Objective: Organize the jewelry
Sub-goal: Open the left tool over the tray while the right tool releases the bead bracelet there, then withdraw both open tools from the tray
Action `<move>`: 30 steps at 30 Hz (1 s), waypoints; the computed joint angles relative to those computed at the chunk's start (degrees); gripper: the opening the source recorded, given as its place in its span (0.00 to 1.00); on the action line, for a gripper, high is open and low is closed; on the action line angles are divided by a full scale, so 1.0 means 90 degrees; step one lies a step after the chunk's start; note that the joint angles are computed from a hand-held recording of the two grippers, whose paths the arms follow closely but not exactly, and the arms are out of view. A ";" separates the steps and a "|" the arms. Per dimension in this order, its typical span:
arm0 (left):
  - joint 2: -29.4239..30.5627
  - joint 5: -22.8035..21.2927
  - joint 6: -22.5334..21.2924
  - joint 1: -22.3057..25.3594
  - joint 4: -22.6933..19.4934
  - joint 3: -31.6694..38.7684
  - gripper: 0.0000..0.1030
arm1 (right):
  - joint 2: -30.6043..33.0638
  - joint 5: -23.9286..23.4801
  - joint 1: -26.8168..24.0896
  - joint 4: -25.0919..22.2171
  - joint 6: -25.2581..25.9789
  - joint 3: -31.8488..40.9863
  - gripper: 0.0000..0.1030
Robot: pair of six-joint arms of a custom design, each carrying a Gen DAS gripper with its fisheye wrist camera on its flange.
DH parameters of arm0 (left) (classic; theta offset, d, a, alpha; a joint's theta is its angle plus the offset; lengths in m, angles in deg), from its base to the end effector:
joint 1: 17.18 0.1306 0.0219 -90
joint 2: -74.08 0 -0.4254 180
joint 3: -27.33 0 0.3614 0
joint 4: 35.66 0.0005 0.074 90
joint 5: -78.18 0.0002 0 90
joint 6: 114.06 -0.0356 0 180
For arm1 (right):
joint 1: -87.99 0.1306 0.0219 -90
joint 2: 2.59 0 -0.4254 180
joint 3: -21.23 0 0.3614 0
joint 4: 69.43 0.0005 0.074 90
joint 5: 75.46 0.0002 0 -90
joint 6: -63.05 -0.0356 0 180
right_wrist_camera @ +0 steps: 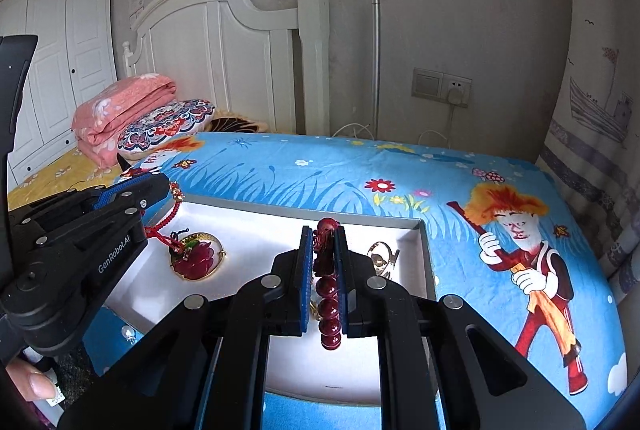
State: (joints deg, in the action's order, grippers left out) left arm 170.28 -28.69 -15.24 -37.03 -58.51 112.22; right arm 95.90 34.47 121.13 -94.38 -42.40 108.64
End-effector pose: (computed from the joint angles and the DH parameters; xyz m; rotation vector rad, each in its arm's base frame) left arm 0.4845 -0.1644 0.4218 0.0381 2.1379 0.0266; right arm 0.4475 0.2771 0.4185 -0.1405 2.1541 0.1061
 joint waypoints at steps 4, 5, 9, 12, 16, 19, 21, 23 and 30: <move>0.0081 -0.0061 -0.0048 -0.0015 0.0054 -0.0109 0.09 | 0.0078 -0.0033 -0.0015 -0.0063 0.0002 -0.0010 0.11; 0.0100 -0.0060 -0.0058 -0.0016 0.0054 -0.0116 0.09 | 0.0102 -0.0049 -0.0021 -0.0093 -0.0008 0.0002 0.11; 0.0201 -0.0041 -0.0128 -0.0049 -0.0057 -0.0072 0.10 | 0.0221 -0.0209 -0.0057 -0.0372 -0.0003 0.0115 0.12; 0.0169 -0.0231 -0.0081 -0.0075 0.0075 -0.0197 0.53 | 0.0208 -0.0073 -0.0039 -0.0496 -0.0043 0.0122 0.29; -0.0039 -0.0174 0.0133 0.0015 0.0143 -0.0446 0.61 | -0.0155 -0.0088 -0.0054 -0.0119 -0.0148 -0.0264 0.42; -0.0375 -0.0364 0.0258 0.0044 0.0319 -0.0840 0.82 | -0.0510 -0.0055 -0.0017 0.0140 -0.0264 -0.0645 0.42; -0.0642 -0.0475 0.0333 0.0038 0.0485 -0.1183 0.92 | -0.0714 -0.0005 0.0033 0.0235 -0.0408 -0.0909 0.43; -0.0897 -0.0507 0.0443 0.0039 0.0499 -0.1502 0.95 | -0.0858 0.0003 0.0100 0.0197 -0.0559 -0.1115 0.45; -0.1661 -0.0348 0.0540 0.0006 0.0287 -0.2432 0.95 | -0.1071 0.0205 0.0404 -0.0037 -0.1073 -0.1560 0.52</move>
